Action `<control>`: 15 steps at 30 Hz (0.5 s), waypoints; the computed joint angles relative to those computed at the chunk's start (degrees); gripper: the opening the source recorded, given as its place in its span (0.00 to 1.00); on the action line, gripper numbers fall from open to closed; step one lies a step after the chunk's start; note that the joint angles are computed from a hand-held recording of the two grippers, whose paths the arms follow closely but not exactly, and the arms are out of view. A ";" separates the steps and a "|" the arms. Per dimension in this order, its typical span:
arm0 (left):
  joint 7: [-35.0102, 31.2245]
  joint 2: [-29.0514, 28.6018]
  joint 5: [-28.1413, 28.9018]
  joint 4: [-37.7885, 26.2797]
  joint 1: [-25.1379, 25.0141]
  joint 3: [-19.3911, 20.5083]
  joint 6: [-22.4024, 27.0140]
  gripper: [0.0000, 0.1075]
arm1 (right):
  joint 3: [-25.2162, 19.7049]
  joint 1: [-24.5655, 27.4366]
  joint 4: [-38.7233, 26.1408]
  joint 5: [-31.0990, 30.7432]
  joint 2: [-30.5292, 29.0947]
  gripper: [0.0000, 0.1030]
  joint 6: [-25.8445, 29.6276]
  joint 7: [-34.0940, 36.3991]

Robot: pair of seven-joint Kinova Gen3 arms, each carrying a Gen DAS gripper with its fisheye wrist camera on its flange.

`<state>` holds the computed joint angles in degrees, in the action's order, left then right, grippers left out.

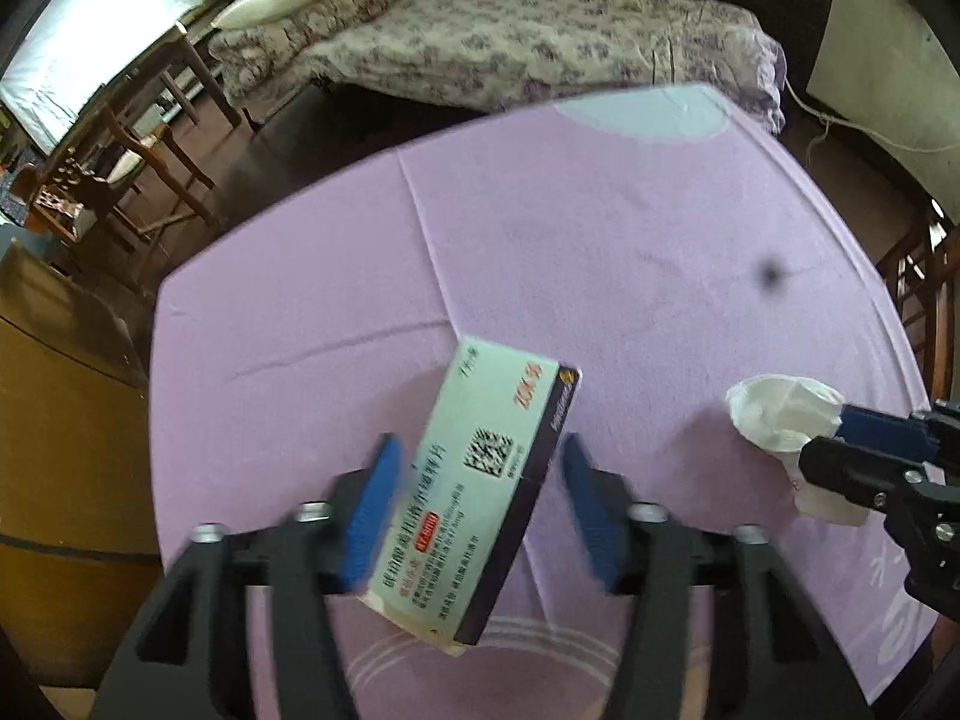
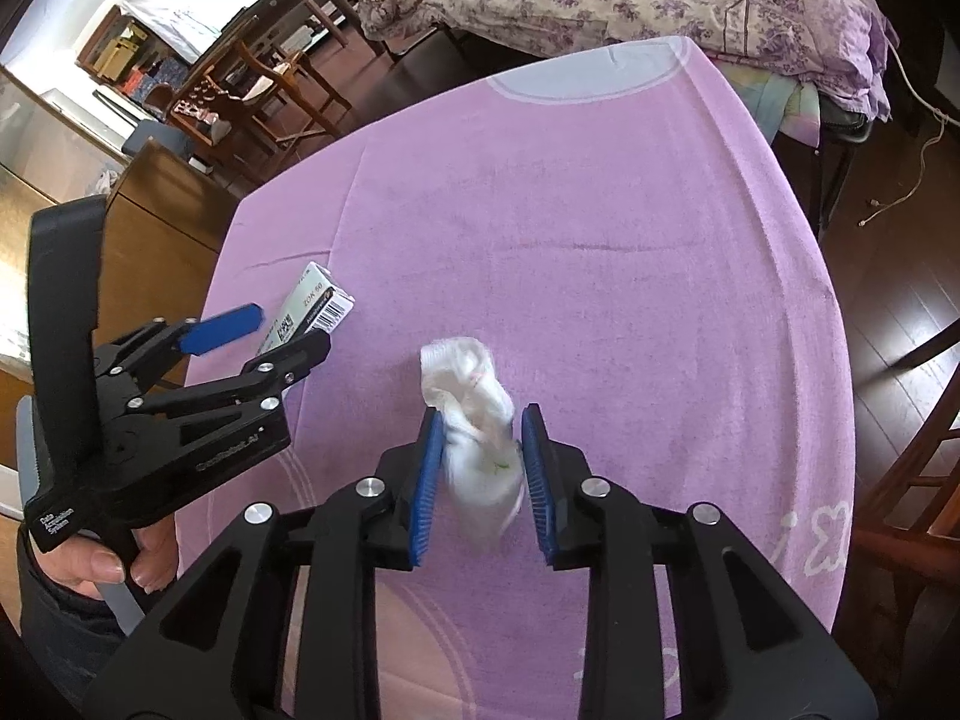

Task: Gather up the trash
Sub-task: 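Carry the medicine box and tissue to the red wastebasket with both tools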

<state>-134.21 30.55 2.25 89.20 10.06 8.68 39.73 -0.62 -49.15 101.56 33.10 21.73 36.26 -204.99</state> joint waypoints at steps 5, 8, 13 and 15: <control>-0.94 -0.45 1.04 0.98 -1.22 0.69 -0.86 0.38 | -0.40 0.54 -0.27 -0.55 0.11 0.33 0.43 1.47; -0.86 -1.13 1.30 1.60 -1.51 0.29 -0.89 0.38 | -0.87 0.92 -1.11 -1.61 0.58 0.33 1.23 3.06; -2.21 -3.74 4.66 3.21 -4.82 1.22 -0.72 0.38 | -1.44 1.29 -2.94 -3.68 1.65 0.33 2.91 6.64; -2.82 -4.76 6.45 3.59 -6.53 1.32 0.26 0.38 | -1.47 0.88 -4.89 -4.07 2.70 0.26 5.65 8.48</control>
<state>-137.03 25.79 8.71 92.79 3.53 10.00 39.99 -2.08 -48.27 96.67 29.03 24.43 41.92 -196.51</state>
